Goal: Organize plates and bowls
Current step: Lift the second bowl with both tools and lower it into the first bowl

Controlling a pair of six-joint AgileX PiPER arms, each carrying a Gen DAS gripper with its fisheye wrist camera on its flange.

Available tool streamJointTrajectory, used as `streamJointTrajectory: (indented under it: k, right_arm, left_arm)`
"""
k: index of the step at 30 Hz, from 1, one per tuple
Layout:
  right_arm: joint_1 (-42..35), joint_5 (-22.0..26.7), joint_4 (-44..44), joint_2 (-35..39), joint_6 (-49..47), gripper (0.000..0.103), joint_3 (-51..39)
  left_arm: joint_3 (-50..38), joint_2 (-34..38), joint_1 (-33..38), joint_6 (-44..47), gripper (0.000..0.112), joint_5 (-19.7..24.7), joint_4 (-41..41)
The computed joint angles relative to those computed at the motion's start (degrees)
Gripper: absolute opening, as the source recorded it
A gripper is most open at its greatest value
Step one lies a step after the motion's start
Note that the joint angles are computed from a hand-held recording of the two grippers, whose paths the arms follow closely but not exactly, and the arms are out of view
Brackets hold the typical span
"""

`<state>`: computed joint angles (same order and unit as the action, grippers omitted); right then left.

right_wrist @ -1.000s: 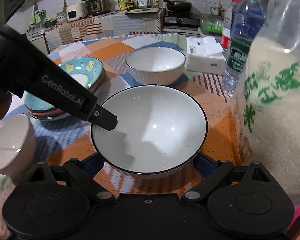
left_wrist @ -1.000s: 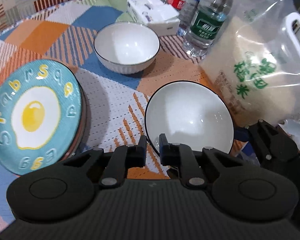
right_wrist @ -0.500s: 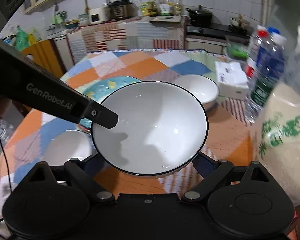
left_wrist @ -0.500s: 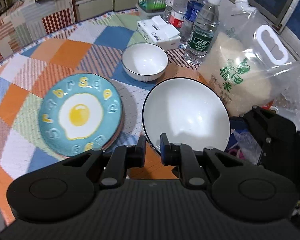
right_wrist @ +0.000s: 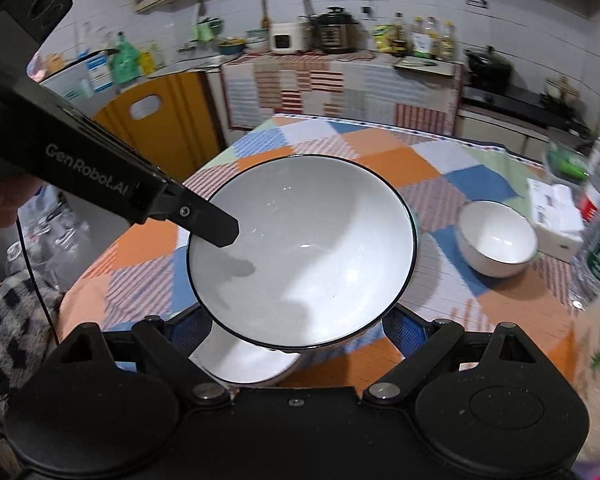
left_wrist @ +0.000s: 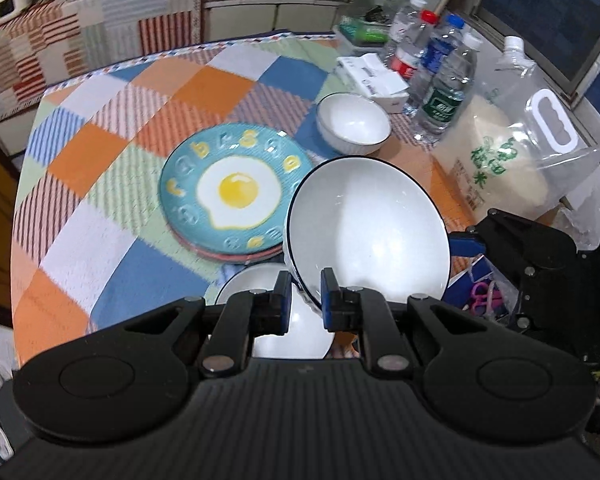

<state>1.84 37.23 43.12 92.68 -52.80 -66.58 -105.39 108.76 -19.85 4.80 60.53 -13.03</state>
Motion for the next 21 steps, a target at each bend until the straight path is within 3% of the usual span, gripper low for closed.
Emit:
streamJointTrajectory:
  k: [6,21]
  right_arm:
    - [3.1,-1.3,0.8,2.3,-1.9,0.095,0.9]
    - [6.8,-0.6,-3.5,10.0,0.5,0.095,-0.9]
  left_arm:
    - [7.5,-1.5,2.5,1.4,0.013,-2.8,-1.3]
    - [9.0,4.3,3.3,0.1,0.013,-1.5,2.4]
